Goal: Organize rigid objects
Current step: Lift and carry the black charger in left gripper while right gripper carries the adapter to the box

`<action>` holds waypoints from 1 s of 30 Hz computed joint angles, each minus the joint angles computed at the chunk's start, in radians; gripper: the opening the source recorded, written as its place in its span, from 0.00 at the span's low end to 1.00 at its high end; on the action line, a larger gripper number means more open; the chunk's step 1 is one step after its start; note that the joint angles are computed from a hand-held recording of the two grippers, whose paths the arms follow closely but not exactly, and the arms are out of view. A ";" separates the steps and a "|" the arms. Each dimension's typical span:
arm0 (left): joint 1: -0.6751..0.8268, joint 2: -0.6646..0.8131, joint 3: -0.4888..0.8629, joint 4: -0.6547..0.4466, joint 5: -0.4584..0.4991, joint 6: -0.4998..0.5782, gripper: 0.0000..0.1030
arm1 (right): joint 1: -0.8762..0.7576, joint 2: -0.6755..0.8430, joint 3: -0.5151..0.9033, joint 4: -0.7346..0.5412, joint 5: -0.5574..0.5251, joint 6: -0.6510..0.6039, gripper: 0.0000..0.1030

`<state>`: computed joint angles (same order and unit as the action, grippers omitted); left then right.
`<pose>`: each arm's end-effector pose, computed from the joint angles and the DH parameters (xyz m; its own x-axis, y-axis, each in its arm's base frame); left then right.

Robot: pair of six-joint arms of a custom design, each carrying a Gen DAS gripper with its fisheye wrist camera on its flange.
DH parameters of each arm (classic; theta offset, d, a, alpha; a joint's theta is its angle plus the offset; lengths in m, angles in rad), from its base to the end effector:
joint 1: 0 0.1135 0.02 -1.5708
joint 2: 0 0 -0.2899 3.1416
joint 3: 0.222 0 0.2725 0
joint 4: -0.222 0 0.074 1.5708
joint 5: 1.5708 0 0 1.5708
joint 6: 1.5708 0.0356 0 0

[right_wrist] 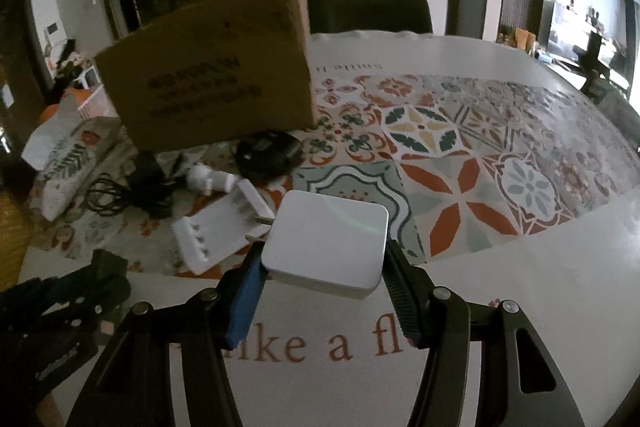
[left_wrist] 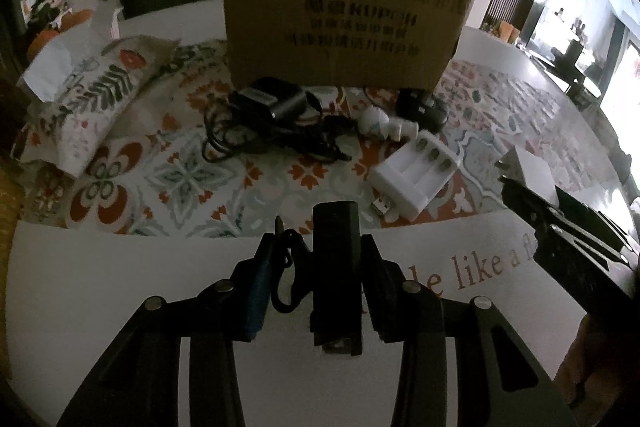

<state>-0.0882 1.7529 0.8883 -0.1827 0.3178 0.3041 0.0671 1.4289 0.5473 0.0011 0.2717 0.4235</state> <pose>0.3422 -0.0414 0.1419 -0.7515 0.3520 -0.5580 0.4866 0.8668 -0.1085 0.2633 0.0081 0.1500 -0.6578 0.3526 -0.6656 0.4127 0.9079 0.0730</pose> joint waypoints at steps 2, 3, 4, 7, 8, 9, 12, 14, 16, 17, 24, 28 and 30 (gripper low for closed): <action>0.009 -0.017 -0.001 -0.002 0.011 0.003 0.39 | 0.015 -0.024 0.001 -0.014 0.009 0.000 0.57; 0.014 -0.030 -0.003 -0.004 0.017 0.005 0.39 | 0.027 -0.040 0.003 -0.024 0.018 0.001 0.57; 0.020 -0.041 -0.004 -0.005 0.023 0.006 0.39 | 0.032 -0.049 0.003 -0.027 0.021 0.000 0.57; 0.032 -0.072 -0.006 -0.009 0.039 0.009 0.39 | 0.058 -0.083 0.012 -0.050 0.042 -0.002 0.57; 0.037 -0.083 -0.006 -0.009 0.045 0.010 0.39 | 0.064 -0.092 0.014 -0.057 0.047 -0.001 0.57; 0.040 -0.092 -0.007 -0.009 0.049 0.010 0.39 | 0.072 -0.104 0.017 -0.063 0.054 -0.001 0.57; 0.045 -0.113 0.002 -0.012 0.062 0.009 0.39 | 0.086 -0.128 0.028 -0.073 0.069 -0.007 0.57; 0.049 -0.127 0.010 -0.008 0.068 0.007 0.39 | 0.093 -0.138 0.036 -0.077 0.077 -0.010 0.57; 0.050 -0.137 0.017 -0.007 0.073 0.005 0.39 | 0.098 -0.148 0.046 -0.081 0.083 -0.016 0.57; 0.050 -0.141 0.023 -0.009 0.077 0.004 0.39 | 0.100 -0.153 0.051 -0.084 0.087 -0.018 0.57; 0.040 -0.155 0.083 -0.019 0.096 -0.016 0.39 | 0.094 -0.177 0.099 -0.087 0.099 -0.052 0.57; 0.033 -0.158 0.120 -0.017 0.096 -0.025 0.39 | 0.085 -0.177 0.133 -0.082 0.105 -0.077 0.57; 0.031 -0.157 0.136 -0.012 0.093 -0.027 0.39 | 0.078 -0.172 0.152 -0.077 0.102 -0.092 0.57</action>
<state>-0.0572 1.5958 1.0243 -0.1946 0.4111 0.2775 0.1446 1.2570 0.6988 -0.0760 0.3734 0.3316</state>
